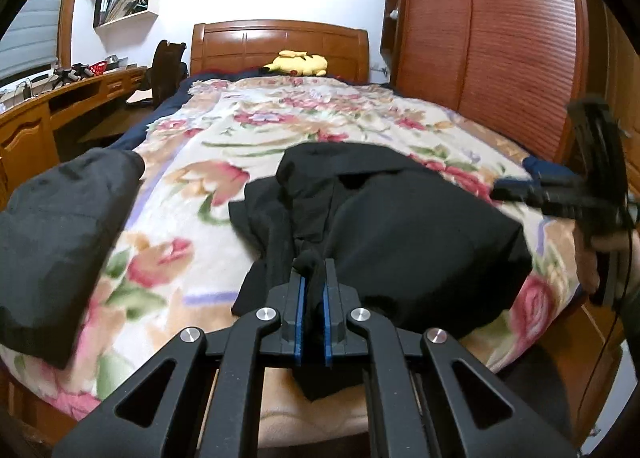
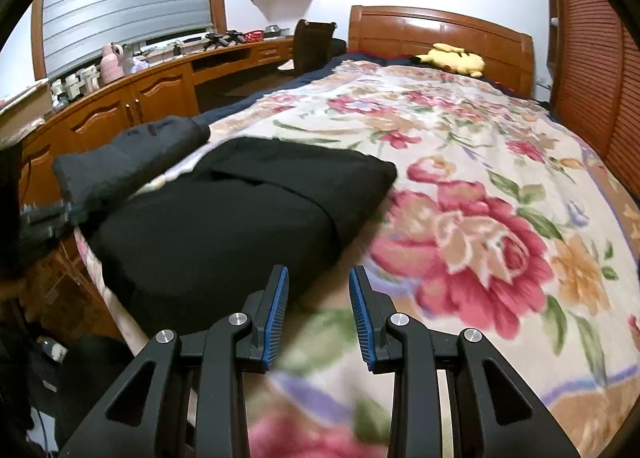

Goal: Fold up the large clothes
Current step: 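Grasp the folded black coat bundle with the left tool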

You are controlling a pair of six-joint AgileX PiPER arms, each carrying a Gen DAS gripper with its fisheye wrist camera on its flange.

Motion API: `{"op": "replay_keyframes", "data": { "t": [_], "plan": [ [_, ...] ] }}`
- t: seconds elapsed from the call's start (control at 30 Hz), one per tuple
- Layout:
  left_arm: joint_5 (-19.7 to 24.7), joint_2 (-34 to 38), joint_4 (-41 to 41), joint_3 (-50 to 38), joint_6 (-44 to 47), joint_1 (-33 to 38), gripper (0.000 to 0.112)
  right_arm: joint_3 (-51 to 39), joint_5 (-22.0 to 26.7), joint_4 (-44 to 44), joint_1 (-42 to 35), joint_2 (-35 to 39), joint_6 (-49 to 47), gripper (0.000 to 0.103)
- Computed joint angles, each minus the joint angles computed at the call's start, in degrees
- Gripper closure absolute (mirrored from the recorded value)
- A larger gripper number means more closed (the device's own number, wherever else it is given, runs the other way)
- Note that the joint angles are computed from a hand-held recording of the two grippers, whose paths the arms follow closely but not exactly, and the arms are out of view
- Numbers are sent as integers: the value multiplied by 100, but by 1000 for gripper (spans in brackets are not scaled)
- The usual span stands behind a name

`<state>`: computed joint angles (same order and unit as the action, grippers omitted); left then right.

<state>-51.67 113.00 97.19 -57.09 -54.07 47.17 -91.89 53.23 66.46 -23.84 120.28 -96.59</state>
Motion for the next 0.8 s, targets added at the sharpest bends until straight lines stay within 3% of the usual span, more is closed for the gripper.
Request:
{"op": "replay_keyframes", "data": {
  "t": [0.1,0.23,0.4,0.6,0.8],
  "plan": [
    [88,59,-189,136,329,13,104,-235,64,-29,220,168,183,71],
    [74,95,-200,191,426,61,104,264,69,469,317,-21,-657,71],
    [102,120,-173,175,457,52,105,561,472,501,249,-139,-1164,71],
    [101,204,-48,129,412,10,104,750,-383,142,456,242,-1399,71],
    [320,118,-441,379,846,-56,104,681,-334,311,339,453,-1694,71]
  ]
}}
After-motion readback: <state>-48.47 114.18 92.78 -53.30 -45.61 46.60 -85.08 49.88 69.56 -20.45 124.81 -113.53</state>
